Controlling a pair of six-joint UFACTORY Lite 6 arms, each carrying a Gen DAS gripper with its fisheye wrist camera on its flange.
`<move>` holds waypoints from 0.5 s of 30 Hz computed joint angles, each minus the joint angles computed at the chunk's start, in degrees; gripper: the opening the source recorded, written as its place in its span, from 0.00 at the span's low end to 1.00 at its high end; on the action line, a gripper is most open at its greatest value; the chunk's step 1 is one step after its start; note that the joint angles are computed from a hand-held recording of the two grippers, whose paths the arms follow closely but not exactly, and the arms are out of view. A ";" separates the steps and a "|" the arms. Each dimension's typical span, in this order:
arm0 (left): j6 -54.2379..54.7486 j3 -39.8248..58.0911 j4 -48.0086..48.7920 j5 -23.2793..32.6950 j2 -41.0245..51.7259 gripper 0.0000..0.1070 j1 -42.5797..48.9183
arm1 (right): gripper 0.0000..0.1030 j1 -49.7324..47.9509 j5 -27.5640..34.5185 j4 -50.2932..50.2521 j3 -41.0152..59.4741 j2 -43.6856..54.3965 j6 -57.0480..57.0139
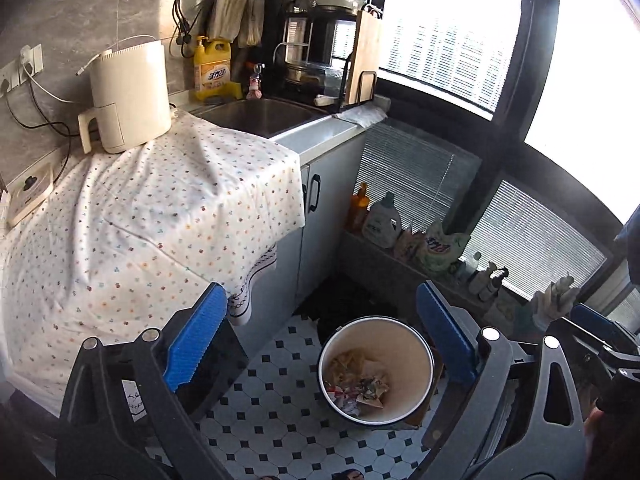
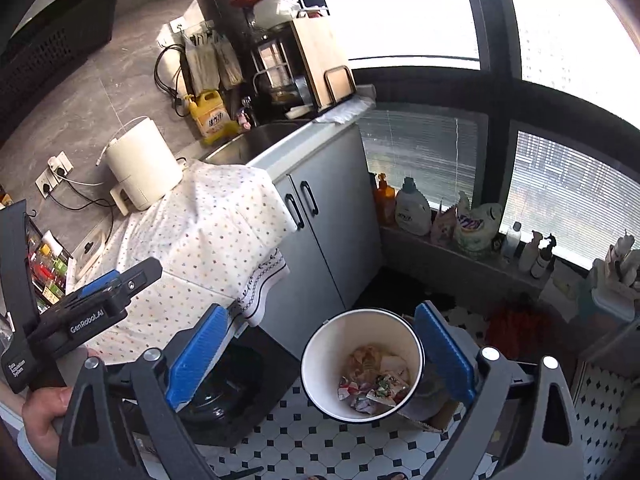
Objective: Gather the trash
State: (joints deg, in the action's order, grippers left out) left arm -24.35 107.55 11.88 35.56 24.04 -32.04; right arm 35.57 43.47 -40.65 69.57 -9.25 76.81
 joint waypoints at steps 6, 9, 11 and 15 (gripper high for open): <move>9.84 -5.56 -7.44 -1.84 -6.93 0.91 5.90 | 0.92 8.73 8.67 -5.98 9.60 6.29 7.92; 15.76 -6.64 -11.75 -2.31 -9.00 0.91 8.95 | 0.92 12.87 13.60 -8.35 14.98 9.98 10.86; 20.72 -7.32 -15.86 -2.40 -10.31 0.91 11.19 | 0.92 15.56 16.64 -9.80 17.82 11.85 12.80; 28.47 -9.80 -21.90 -3.30 -13.35 0.91 14.29 | 0.92 20.87 22.73 -12.50 23.61 15.96 16.05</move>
